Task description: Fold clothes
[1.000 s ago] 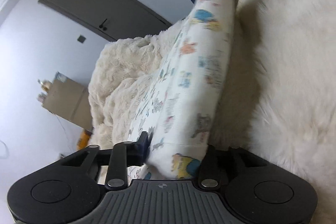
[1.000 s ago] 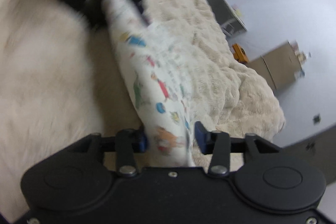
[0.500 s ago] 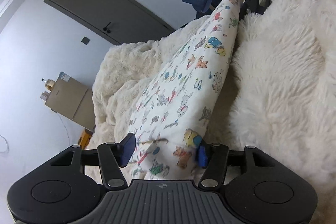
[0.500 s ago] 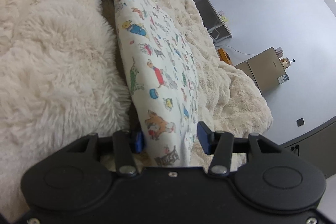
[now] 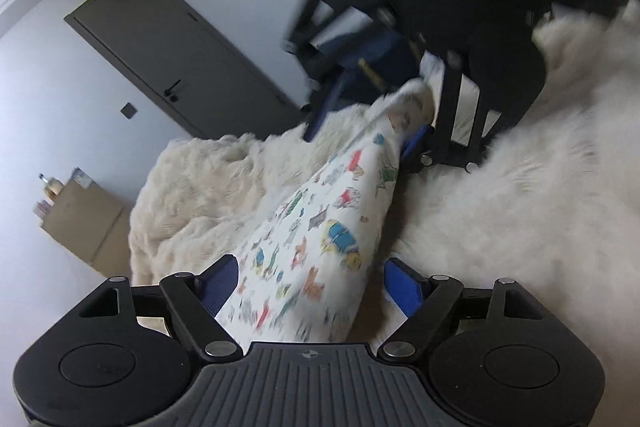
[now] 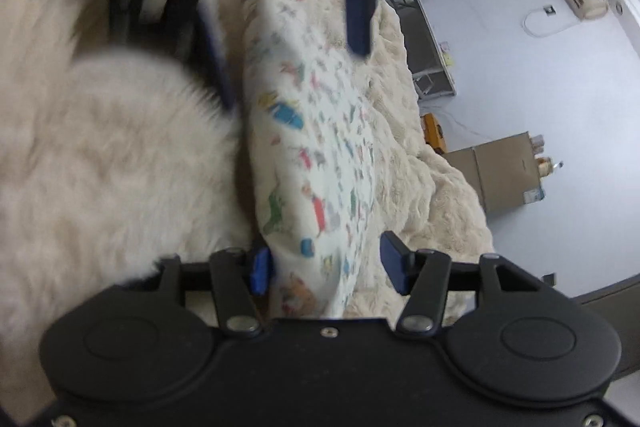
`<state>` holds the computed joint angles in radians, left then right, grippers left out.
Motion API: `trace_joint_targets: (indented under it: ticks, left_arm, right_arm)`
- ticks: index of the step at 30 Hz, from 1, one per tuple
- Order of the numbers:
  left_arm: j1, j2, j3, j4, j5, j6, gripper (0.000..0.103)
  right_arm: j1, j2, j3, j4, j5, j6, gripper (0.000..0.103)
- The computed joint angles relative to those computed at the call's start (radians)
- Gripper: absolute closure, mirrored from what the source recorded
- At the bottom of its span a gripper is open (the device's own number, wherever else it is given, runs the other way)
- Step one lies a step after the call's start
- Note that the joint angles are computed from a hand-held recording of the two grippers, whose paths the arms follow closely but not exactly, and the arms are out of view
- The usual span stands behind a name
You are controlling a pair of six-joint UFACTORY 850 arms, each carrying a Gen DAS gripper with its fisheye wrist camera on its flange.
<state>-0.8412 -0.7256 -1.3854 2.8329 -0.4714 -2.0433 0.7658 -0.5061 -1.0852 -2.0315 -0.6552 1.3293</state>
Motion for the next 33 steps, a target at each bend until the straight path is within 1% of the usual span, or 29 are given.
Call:
trace_joint_targets:
  ticks: [1,2,3,4,6,7,8,10,11,12,13,14,15,16,17,18,20,21,22,23,25,28,29,31,32,33]
  left_arm:
    - [-0.004,-0.015,-0.016,-0.037,-0.008,0.042,0.027]
    - [-0.008,-0.027,-0.029,-0.068,-0.018,0.078,0.029]
    - [-0.011,-0.04,-0.042,-0.116,-0.035,0.131,0.038]
    - [-0.008,-0.049,-0.049,-0.156,-0.053,0.176,0.044]
    - [0.0,-0.066,-0.062,-0.223,-0.09,0.258,0.046]
    - [0.009,-0.067,-0.058,-0.224,-0.102,0.261,0.052]
    - [0.014,-0.067,-0.059,-0.214,-0.092,0.247,0.054]
    - [0.024,-0.069,-0.063,-0.191,-0.063,0.217,0.065]
    - [0.026,-0.075,-0.069,-0.195,-0.055,0.233,0.067]
    - [0.027,-0.081,-0.075,-0.203,-0.048,0.255,0.068]
    - [0.027,-0.088,-0.082,-0.21,-0.042,0.278,0.067]
    - [0.03,-0.093,-0.085,-0.205,-0.041,0.281,0.067]
    - [0.036,-0.096,-0.087,-0.193,-0.04,0.271,0.065]
    - [0.04,-0.097,-0.084,-0.187,-0.043,0.258,0.06]
    - [0.043,-0.096,-0.081,-0.181,-0.047,0.244,0.057]
    - [0.047,-0.099,-0.079,-0.182,-0.056,0.239,0.056]
    - [0.054,-0.104,-0.082,-0.158,-0.05,0.216,0.069]
    - [0.057,-0.105,-0.084,-0.141,-0.048,0.204,0.081]
    - [0.056,-0.102,-0.076,-0.124,-0.074,0.205,0.085]
    - [0.057,-0.097,-0.072,-0.115,-0.088,0.203,0.086]
    - [0.068,-0.072,-0.075,-0.082,-0.075,0.158,0.088]
    - [0.103,-0.007,-0.074,-0.019,0.01,0.073,0.09]
    - [0.11,0.008,-0.07,-0.013,0.026,0.067,0.09]
    - [0.141,0.083,-0.04,0.002,0.105,0.062,0.09]
    - [0.153,0.112,-0.018,0.007,0.123,0.059,0.09]
    - [0.164,0.139,0.002,0.009,0.138,0.057,0.09]
  right_arm:
    - [-0.011,0.004,-0.011,-0.001,0.034,0.017,0.05]
    - [-0.018,0.006,-0.017,0.002,0.05,0.026,0.05]
    - [-0.034,0.014,-0.025,-0.003,0.08,0.061,0.05]
    - [-0.037,0.016,-0.027,-0.004,0.086,0.067,0.05]
    - [-0.052,0.03,-0.022,-0.025,0.111,0.113,0.05]
    - [-0.056,0.037,-0.012,-0.038,0.116,0.126,0.05]
    - [-0.06,0.044,-0.002,-0.05,0.121,0.139,0.05]
    - [-0.058,0.043,0.003,-0.062,0.12,0.145,0.049]
    - [-0.055,0.039,0.0,-0.044,0.117,0.122,0.047]
    - [-0.044,0.025,-0.006,0.0,0.092,0.058,0.041]
    - [-0.033,0.014,-0.007,0.028,0.067,0.015,0.038]
    - [-0.022,0.003,-0.007,0.051,0.042,-0.022,0.038]
    - [-0.015,-0.012,-0.015,0.087,0.029,-0.069,0.041]
    - [-0.008,-0.029,-0.025,0.122,0.016,-0.116,0.043]
    - [-0.004,-0.044,-0.031,0.13,-0.006,-0.144,0.044]
    - [0.0,-0.06,-0.037,0.136,-0.028,-0.17,0.047]
    - [-0.006,-0.071,-0.049,0.15,0.0,-0.174,0.06]
    - [-0.008,-0.068,-0.051,0.144,0.004,-0.166,0.069]
    - [-0.01,-0.065,-0.052,0.137,0.007,-0.157,0.075]
    - [-0.011,-0.055,-0.053,0.132,0.004,-0.154,0.076]
    - [-0.015,-0.03,-0.061,0.139,0.011,-0.161,0.078]
    - [-0.023,0.013,-0.083,0.191,0.06,-0.226,0.079]
    - [-0.029,0.044,-0.116,0.251,0.12,-0.301,0.079]
    - [-0.031,0.062,-0.167,0.322,0.175,-0.394,0.079]
    - [-0.027,0.065,-0.184,0.368,0.189,-0.444,0.079]
    - [-0.022,0.062,-0.226,0.44,0.221,-0.535,0.079]
